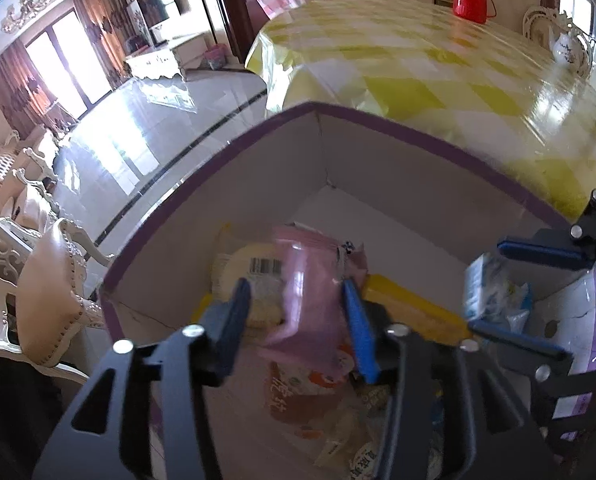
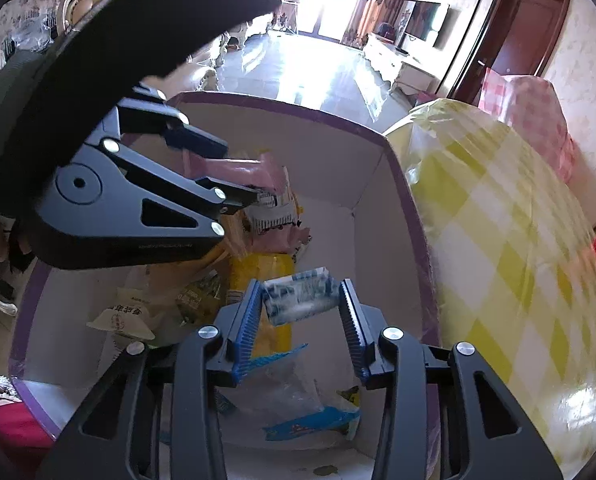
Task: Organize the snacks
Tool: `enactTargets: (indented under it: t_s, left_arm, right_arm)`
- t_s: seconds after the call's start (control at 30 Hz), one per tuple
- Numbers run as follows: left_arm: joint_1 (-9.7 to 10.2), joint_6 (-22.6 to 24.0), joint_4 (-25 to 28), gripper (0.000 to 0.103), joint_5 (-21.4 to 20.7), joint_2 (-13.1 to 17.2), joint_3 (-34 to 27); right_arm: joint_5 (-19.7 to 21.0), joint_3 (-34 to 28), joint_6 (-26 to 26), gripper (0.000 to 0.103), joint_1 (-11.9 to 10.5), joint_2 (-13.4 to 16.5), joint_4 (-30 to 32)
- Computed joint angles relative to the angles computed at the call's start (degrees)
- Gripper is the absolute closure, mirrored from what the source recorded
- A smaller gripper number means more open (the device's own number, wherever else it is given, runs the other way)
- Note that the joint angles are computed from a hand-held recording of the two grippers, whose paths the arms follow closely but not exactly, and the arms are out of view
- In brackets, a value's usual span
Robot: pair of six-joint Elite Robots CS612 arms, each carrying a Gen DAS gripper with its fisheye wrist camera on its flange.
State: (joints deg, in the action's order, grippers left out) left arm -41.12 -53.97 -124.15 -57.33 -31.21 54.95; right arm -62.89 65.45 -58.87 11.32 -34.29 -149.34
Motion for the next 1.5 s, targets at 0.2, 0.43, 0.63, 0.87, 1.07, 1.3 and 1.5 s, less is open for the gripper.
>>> enactTargets:
  t_s: [0.2,0.43,0.63,0.87,1.07,1.3,1.5]
  left_arm:
    - [-0.43,-1.4,0.8,0.026,3.9,-0.5,-0.1]
    - [-0.53,-2.2,4.1,0.017,6.4,-0.2,-2.3]
    - [-0.94,-1.7,7.0,0.009,8.2,0.8,-5.0]
    - [-1.21,-4.5,0.9,0.002,9.3,0.5,-3.9]
    - [-2.63,-11.9,2.9,0.002,17.9,-0.4,-3.2]
    - [-1.45,-21.3,-0.4,0.002,12.6,-3.2,0.5]
    - [-0.83,-28.7,2.2,0.002,7.8,-2.8,1.3]
  right_arm:
    - [1.1,0.2,0.7,0.040,-0.3,-0.1,-0.9]
    - [2.7,0.4,1.7,0.034,-1.0,-0.4,-1.4]
    - [4.1,0.4,2.5,0.031,-1.7,-0.6,-1.6]
    - [5.6,0.9,3.7,0.016,-2.8,-1.2,-1.6]
    - [5.8,-1.6,5.0,0.016,-3.4,-1.7,8.4]
    - [1.7,-6.6,3.3,0.016,-2.3,-1.6,26.3]
    - [-5.6,-12.0,10.4,0.016,-1.0,0.8,33.6]
